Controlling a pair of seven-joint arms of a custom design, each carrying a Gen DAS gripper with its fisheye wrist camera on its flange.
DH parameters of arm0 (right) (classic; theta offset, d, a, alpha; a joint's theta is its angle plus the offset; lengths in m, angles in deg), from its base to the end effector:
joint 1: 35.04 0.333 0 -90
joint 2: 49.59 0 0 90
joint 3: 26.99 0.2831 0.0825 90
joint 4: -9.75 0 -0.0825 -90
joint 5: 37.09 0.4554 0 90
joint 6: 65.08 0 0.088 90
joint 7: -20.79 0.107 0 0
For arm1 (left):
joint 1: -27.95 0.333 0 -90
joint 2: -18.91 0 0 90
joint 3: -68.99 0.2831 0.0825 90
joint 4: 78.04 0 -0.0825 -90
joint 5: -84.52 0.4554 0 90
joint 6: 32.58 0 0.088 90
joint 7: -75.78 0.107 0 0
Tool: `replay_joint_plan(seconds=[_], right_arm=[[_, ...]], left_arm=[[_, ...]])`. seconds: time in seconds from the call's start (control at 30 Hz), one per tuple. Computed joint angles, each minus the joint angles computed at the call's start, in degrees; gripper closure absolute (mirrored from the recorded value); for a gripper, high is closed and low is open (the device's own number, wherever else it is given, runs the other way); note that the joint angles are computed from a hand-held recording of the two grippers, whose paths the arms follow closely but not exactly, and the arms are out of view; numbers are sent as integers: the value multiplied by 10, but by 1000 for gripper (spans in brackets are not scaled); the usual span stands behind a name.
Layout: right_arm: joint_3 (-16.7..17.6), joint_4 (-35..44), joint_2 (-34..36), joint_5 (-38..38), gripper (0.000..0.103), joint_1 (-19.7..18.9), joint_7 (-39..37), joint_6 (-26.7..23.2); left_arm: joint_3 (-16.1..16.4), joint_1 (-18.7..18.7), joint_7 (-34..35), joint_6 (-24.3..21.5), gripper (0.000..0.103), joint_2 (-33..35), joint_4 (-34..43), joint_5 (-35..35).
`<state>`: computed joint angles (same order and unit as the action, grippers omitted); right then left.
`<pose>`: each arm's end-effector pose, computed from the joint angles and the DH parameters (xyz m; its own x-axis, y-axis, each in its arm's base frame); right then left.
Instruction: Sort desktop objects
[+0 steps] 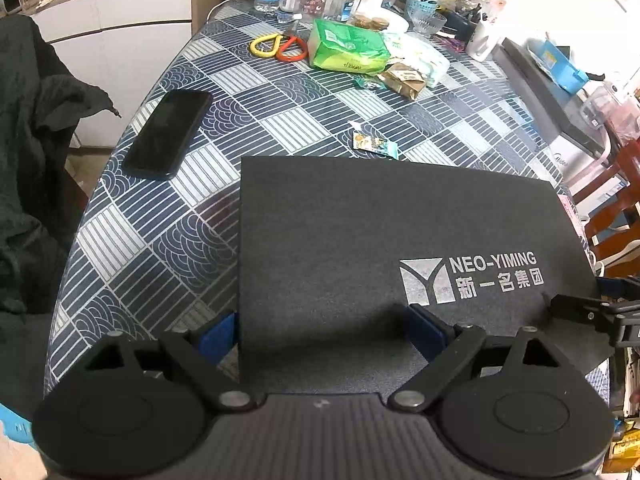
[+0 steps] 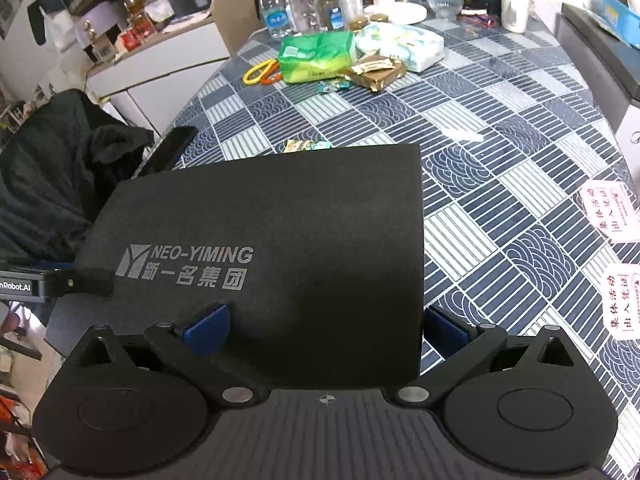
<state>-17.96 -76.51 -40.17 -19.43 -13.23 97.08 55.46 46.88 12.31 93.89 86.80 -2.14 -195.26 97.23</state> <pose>0.6094 0.3715 0.5797 0.6484 -0.7277 -0.2236 -0.7283 -0.5075 -0.4604 0.4423 -0.3547 0.5827 0.4413 -0.8709 0.2162 -0.7541 -0.4905 -0.4368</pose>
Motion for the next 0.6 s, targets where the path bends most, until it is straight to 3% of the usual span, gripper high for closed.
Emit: replay_joint_plan(seconds=[0.6], right_arm=[[0, -39, -16, -12, 0, 5, -18, 27]], left_arm=[[-7, -5, -13, 1, 0, 7, -9, 23]])
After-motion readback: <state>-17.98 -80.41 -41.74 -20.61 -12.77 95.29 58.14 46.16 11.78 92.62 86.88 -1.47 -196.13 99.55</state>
